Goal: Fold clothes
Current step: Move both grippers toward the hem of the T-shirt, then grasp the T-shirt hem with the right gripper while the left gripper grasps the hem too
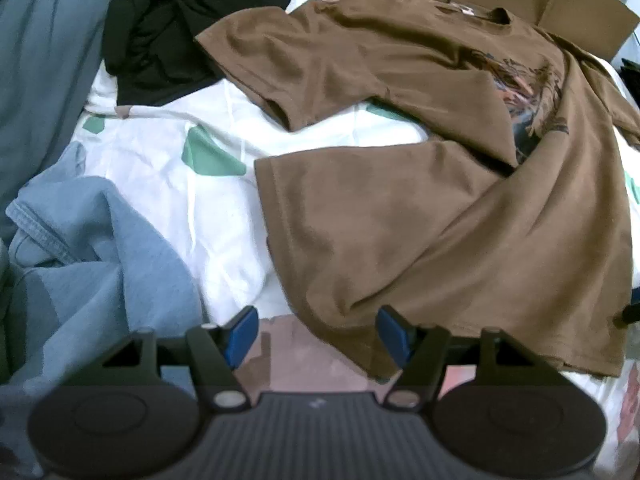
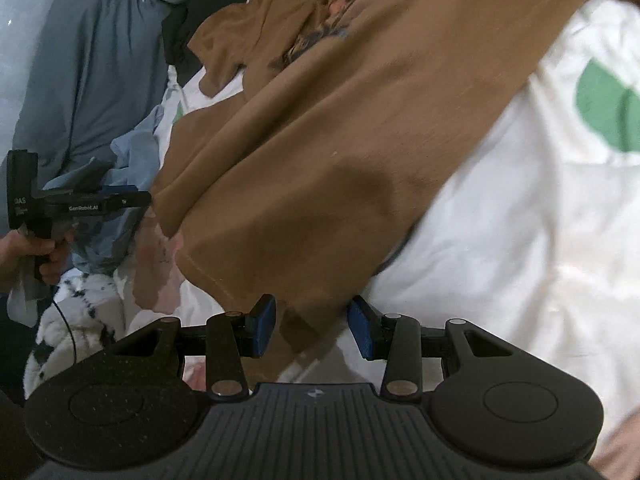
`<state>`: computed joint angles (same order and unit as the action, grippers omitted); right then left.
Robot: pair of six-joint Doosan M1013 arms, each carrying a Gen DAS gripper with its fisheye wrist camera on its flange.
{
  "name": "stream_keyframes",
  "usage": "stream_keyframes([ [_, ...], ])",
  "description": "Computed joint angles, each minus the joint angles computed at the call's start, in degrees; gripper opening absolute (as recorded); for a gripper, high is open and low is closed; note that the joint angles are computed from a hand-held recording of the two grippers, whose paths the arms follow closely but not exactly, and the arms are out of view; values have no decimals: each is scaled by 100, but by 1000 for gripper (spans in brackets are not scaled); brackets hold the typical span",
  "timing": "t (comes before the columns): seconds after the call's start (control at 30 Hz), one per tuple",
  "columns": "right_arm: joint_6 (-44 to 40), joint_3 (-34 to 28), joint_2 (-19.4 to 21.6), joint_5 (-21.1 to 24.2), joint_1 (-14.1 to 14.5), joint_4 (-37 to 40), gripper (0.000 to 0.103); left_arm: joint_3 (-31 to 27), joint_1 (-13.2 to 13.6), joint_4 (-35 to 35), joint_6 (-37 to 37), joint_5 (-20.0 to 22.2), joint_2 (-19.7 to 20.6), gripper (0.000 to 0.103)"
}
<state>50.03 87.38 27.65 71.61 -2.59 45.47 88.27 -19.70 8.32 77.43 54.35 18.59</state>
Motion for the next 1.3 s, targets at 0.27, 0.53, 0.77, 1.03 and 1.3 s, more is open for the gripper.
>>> stream_keyframes([
  [0.27,173,-159,219,316,33,276,0,-45,54,125,-31,-140,23,68],
  [0.53,99,-244,12,315,-147,-68,0,-140,74,175,24,-412,114,68],
  [0.77,154,-390,-141,399,-349,-706,0,-182,53,271,-3,-630,168,68],
  [1.03,269,-523,-316,394,-607,-1393,0,-205,66,39,342,-771,229,60],
  [1.3,605,-665,-407,247,-817,-1990,0,-140,101,-790,1023,-799,229,53],
])
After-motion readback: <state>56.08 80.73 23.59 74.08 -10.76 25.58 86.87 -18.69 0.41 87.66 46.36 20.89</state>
